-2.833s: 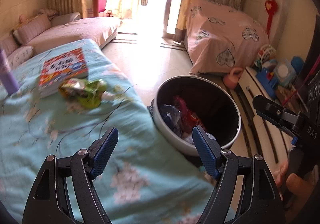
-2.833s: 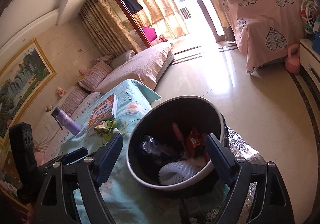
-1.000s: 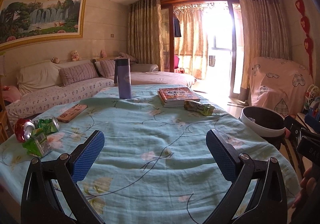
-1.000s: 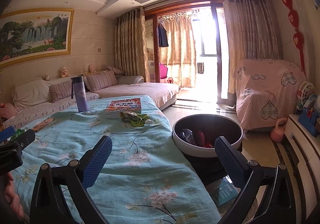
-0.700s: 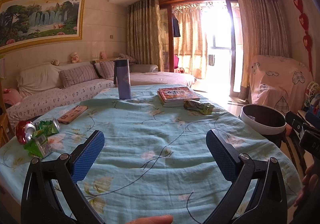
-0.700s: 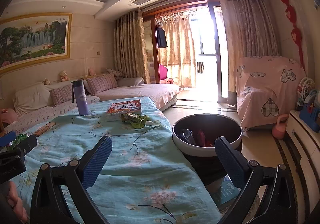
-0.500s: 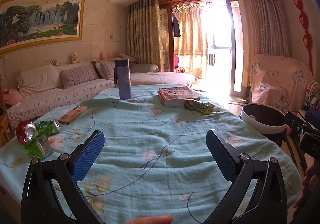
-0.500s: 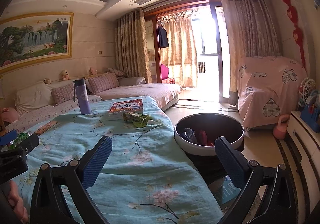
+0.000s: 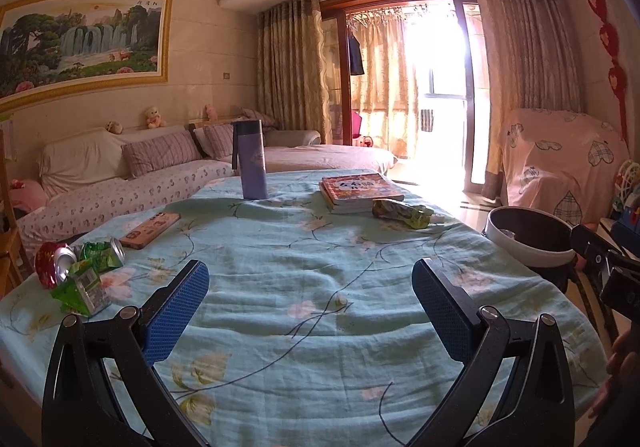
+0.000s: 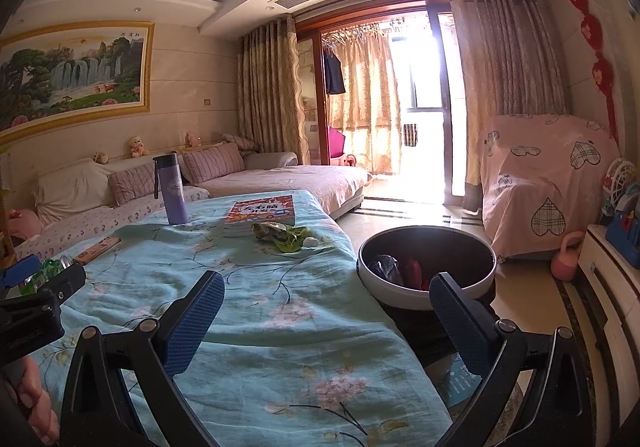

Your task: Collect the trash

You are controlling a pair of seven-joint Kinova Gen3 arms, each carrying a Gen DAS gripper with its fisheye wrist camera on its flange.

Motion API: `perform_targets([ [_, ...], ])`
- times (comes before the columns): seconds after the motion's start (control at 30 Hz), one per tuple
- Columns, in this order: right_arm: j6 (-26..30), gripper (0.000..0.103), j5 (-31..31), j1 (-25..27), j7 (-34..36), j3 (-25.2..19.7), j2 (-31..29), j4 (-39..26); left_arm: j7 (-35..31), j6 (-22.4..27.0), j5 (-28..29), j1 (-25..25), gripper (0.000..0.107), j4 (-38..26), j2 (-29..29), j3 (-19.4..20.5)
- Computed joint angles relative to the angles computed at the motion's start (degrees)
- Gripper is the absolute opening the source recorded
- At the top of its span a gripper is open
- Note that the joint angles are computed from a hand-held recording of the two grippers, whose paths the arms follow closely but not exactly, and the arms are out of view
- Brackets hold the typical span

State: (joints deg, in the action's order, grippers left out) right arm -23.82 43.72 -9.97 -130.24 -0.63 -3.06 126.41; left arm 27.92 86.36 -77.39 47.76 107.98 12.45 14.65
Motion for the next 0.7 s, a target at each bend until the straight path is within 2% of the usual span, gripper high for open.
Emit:
perform_targets([
  [0.7,-1.03,0.103,1.43,0.02,-1.10,0.30,-0.52,0.46,-0.33,-1.06,-0.12,-0.17,0.103,0.33,-0.24,0.10],
])
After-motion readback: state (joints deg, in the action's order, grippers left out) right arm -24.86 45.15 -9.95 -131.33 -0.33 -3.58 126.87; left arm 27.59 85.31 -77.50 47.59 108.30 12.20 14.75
